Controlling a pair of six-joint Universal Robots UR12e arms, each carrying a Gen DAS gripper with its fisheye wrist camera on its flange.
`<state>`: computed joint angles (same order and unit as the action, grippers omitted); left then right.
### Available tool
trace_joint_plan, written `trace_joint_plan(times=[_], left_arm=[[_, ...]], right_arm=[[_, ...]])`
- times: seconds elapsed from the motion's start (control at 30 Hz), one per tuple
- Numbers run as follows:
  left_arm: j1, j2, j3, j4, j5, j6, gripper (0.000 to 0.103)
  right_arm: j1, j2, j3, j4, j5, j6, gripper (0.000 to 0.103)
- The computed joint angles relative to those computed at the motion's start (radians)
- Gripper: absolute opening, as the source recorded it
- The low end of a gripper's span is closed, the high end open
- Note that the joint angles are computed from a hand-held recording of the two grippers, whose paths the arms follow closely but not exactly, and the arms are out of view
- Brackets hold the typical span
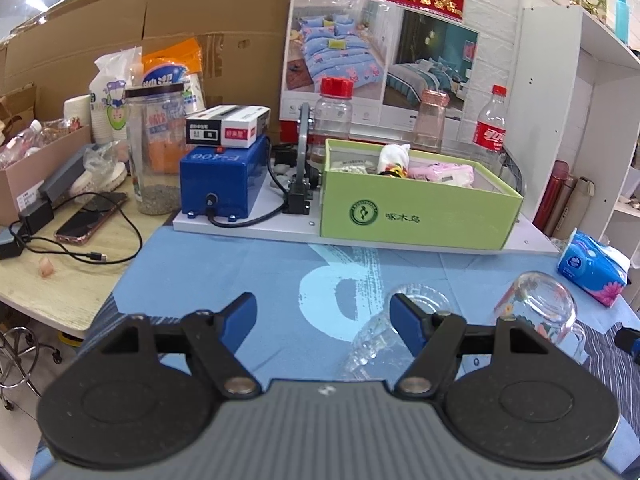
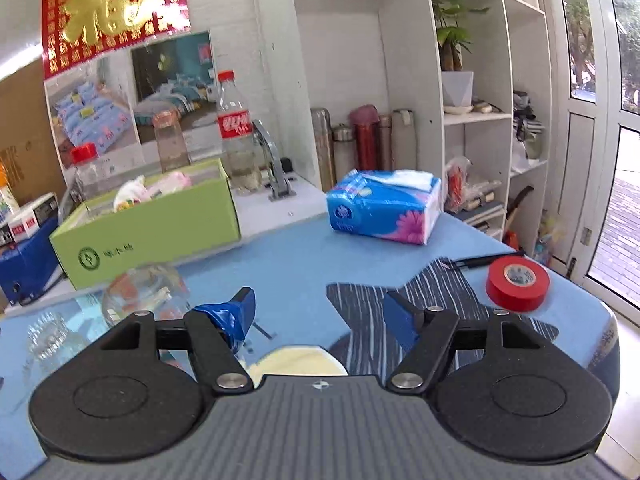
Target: Organize soft objects
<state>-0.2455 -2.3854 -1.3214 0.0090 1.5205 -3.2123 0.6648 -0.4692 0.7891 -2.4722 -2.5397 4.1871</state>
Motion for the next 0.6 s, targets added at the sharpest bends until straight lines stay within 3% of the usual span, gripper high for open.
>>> trace_joint_plan(times=[0.17, 0.6], left_arm=[[-0.009, -0.002, -0.002, -0.018, -0.012, 0.04, 0.073], [-0.023, 0.002, -0.009, -0.031, 0.003, 0.076, 0.073]], right_arm=[[-0.001, -0.01, 0.012, 0.084, 0.009, 0.073, 0.057], [-0.007, -0.018, 0.042, 0.021, 0.065, 0.066, 0.057]])
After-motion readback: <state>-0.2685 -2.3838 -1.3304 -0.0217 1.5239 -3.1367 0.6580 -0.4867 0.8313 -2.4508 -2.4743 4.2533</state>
